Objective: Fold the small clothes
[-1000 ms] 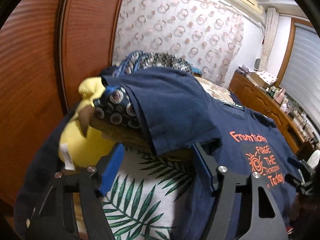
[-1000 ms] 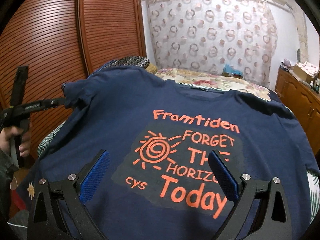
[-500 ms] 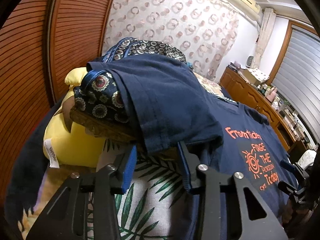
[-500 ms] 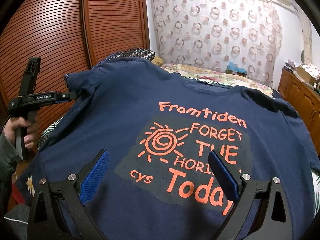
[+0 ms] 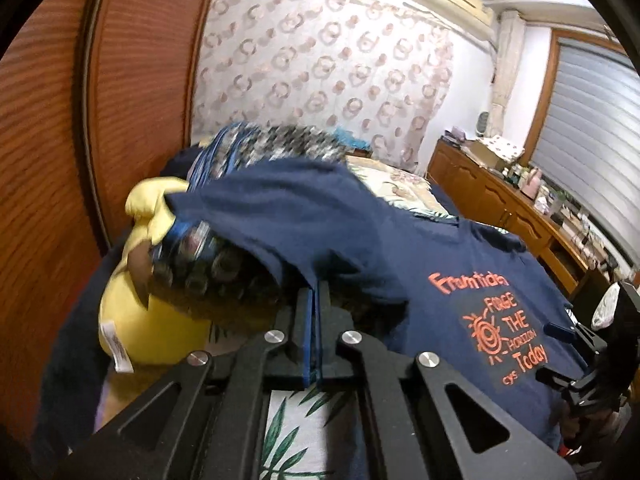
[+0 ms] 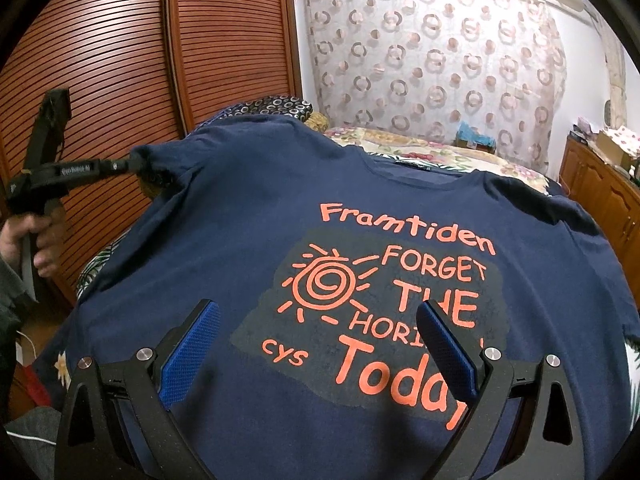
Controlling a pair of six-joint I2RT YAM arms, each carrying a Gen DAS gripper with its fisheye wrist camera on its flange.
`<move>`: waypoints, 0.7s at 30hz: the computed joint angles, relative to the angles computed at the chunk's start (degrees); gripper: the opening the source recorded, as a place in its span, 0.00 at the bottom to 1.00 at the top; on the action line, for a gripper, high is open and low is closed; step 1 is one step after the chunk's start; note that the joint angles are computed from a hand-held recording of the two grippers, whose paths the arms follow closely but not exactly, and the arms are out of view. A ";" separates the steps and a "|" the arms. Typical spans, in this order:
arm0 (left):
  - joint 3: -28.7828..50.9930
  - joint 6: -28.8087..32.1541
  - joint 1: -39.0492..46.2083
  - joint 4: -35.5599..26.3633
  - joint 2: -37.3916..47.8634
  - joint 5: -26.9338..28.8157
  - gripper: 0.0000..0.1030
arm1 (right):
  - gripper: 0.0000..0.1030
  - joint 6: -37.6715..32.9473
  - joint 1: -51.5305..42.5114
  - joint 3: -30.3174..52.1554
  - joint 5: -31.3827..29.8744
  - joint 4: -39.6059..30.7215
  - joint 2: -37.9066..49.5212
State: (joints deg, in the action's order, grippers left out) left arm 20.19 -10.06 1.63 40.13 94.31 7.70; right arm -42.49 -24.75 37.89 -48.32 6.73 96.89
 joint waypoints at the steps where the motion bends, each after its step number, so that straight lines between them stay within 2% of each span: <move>1: 0.75 0.27 -0.85 -1.69 -1.27 -0.38 0.01 | 0.96 -0.09 -0.17 0.27 -0.14 -0.35 0.04; 6: 7.18 2.15 -7.07 -9.65 -4.38 -3.17 0.01 | 0.96 -0.36 -1.20 0.29 -0.58 -0.71 -0.31; 10: 16.74 4.56 -14.02 -16.70 -0.02 -6.81 0.02 | 0.96 -0.27 -2.61 0.77 -1.22 -1.54 -0.63; 15: 21.86 6.16 -18.34 -19.69 4.01 -9.46 0.04 | 0.96 0.06 -4.48 0.77 -1.96 -1.83 -0.63; 17: 21.28 6.00 -18.64 -19.74 3.82 -9.89 0.20 | 0.96 0.77 -4.49 0.79 -1.88 -1.90 -0.68; 19: 18.78 5.38 -17.81 -18.25 2.13 -8.85 0.58 | 0.96 1.55 -4.18 0.51 -1.61 -1.73 -0.90; 21: 16.39 4.54 -16.83 -16.84 0.35 -7.92 0.77 | 0.96 2.64 -3.46 -0.01 -1.04 -1.01 -1.55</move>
